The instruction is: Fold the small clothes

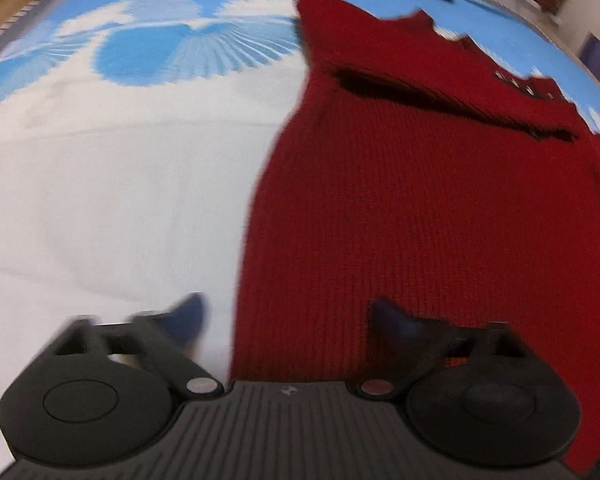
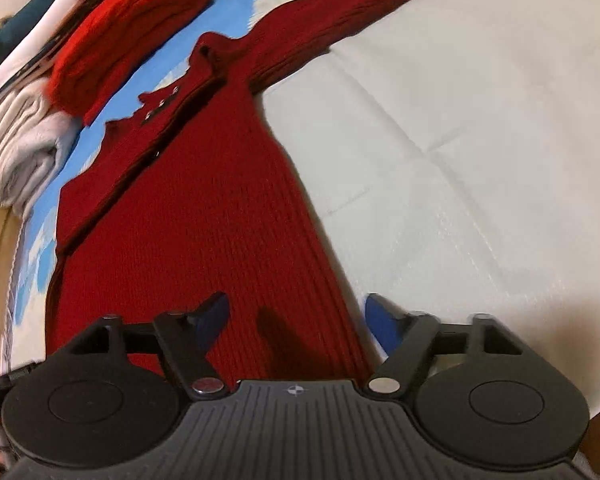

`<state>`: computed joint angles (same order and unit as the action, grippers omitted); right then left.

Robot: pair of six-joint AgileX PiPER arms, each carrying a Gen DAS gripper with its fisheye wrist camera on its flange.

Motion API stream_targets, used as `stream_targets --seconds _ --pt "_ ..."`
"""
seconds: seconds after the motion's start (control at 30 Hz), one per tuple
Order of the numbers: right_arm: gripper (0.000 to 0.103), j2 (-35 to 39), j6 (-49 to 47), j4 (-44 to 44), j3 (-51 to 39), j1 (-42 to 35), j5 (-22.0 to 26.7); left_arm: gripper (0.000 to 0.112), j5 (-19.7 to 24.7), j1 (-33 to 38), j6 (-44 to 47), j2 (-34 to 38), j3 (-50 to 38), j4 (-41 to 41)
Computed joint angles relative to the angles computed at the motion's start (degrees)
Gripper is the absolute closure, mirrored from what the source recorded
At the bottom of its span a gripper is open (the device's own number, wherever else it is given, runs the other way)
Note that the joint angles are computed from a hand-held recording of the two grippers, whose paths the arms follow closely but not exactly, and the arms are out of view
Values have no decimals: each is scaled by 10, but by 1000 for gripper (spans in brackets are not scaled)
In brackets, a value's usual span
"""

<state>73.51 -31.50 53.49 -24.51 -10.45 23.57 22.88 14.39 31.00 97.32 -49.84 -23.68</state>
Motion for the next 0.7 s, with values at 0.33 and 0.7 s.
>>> stream_targets --seconds 0.33,0.7 --pt "93 7 -2 -30 -5 -21 -2 101 29 49 61 -118 112 -79" --pt "46 35 -82 141 -56 -162 25 43 90 79 85 -136 64 -113"
